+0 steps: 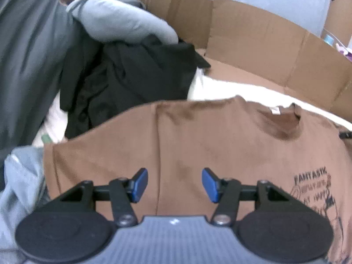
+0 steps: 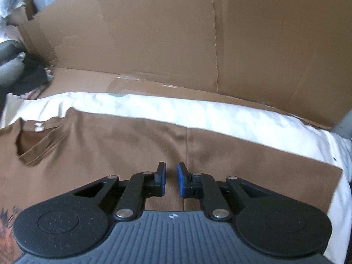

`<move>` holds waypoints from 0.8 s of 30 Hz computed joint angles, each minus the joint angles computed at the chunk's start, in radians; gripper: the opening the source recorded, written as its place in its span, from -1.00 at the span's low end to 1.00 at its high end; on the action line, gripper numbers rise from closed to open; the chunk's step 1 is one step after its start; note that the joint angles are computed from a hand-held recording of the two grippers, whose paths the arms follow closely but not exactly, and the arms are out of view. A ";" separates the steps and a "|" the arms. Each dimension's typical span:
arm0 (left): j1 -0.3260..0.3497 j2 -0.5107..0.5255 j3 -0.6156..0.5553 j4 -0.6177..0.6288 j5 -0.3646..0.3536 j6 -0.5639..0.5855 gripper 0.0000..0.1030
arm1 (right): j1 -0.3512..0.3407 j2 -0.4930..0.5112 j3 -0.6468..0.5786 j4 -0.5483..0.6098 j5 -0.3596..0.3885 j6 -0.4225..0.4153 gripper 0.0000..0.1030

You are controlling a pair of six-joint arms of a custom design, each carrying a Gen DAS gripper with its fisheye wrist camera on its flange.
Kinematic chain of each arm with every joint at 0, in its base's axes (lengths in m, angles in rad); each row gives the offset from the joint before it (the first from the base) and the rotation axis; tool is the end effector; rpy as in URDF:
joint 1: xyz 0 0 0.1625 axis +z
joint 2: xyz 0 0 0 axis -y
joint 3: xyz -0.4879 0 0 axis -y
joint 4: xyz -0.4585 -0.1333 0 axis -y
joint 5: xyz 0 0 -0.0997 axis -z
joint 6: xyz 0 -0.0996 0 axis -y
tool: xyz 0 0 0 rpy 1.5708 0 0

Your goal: Fold clothes

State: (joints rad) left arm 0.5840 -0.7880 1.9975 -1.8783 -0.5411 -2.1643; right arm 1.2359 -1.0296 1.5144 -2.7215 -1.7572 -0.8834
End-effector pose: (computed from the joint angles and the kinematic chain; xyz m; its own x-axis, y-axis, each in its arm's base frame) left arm -0.3197 -0.4734 -0.0305 -0.5838 -0.7311 -0.3532 -0.0596 0.4724 -0.8794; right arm -0.1531 -0.7894 0.3516 -0.7648 -0.3005 0.5699 -0.5242 0.8044 -0.2794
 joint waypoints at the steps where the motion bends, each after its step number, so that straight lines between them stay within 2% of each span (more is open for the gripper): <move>1: -0.007 0.004 0.009 -0.026 -0.004 0.007 0.13 | 0.002 0.011 -0.007 -0.012 -0.011 0.006 -0.67; 3: -0.022 0.015 0.023 -0.068 -0.011 0.004 0.15 | 0.005 0.034 -0.021 -0.035 -0.033 0.018 -0.70; 9: -0.074 0.060 0.009 -0.047 -0.048 -0.069 0.17 | 0.013 0.070 -0.041 -0.097 -0.047 0.030 -0.75; 11: -0.088 0.072 0.005 -0.053 -0.063 -0.076 0.32 | 0.015 0.080 -0.058 -0.098 -0.051 0.051 -0.81; 15: -0.106 0.093 0.003 -0.082 -0.104 -0.078 0.32 | 0.021 0.099 -0.105 -0.056 -0.065 0.115 -0.88; 19: -0.114 0.102 0.003 -0.095 -0.133 -0.109 0.32 | 0.031 0.117 -0.187 0.085 -0.087 0.230 -0.88; 22: -0.123 0.106 -0.007 -0.060 -0.149 -0.150 0.32 | 0.034 0.109 -0.220 0.160 -0.071 0.288 -0.80; 24: -0.130 0.108 -0.013 -0.039 -0.160 -0.177 0.32 | 0.037 0.087 -0.211 0.165 -0.065 0.272 -0.50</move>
